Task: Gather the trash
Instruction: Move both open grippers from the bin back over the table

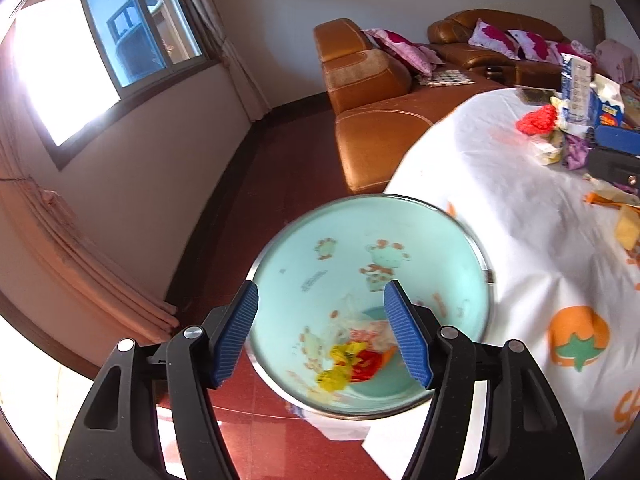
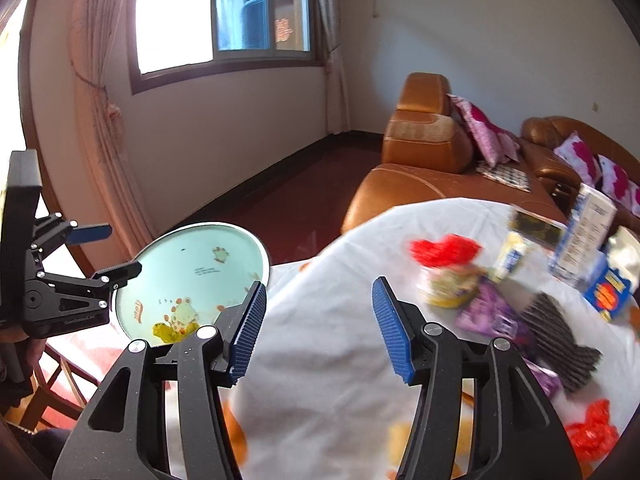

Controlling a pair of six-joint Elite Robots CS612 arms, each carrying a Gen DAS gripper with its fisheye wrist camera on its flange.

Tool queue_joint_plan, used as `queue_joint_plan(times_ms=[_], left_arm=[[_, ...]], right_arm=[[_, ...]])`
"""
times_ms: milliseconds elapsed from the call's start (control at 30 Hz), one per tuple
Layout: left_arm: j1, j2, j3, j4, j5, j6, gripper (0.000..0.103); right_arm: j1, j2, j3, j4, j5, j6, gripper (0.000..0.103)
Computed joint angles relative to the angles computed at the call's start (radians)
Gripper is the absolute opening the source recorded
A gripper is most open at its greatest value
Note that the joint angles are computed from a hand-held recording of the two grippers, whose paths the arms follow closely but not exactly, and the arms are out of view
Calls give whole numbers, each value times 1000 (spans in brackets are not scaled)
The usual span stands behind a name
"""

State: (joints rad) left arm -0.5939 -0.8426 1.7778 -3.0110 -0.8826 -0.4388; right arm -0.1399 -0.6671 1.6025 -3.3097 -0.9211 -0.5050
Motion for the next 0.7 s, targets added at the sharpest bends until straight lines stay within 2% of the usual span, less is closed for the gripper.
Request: queue_joint_plan(times_ms=[267, 400, 567, 700], left_arm=[[-46, 48, -77, -23, -66, 93, 67], [-71, 74, -124, -40, -105, 151, 68], [-103, 104, -182, -56, -152, 208, 68], [-117, 122, -223, -56, -180, 204, 68]], right_arm=[[-113, -13, 66, -144, -101, 120, 63], [-163, -9, 84, -179, -146, 185, 65], [-211, 2, 95, -205, -215, 246, 65], [-241, 6, 109, -216, -225, 272, 65]])
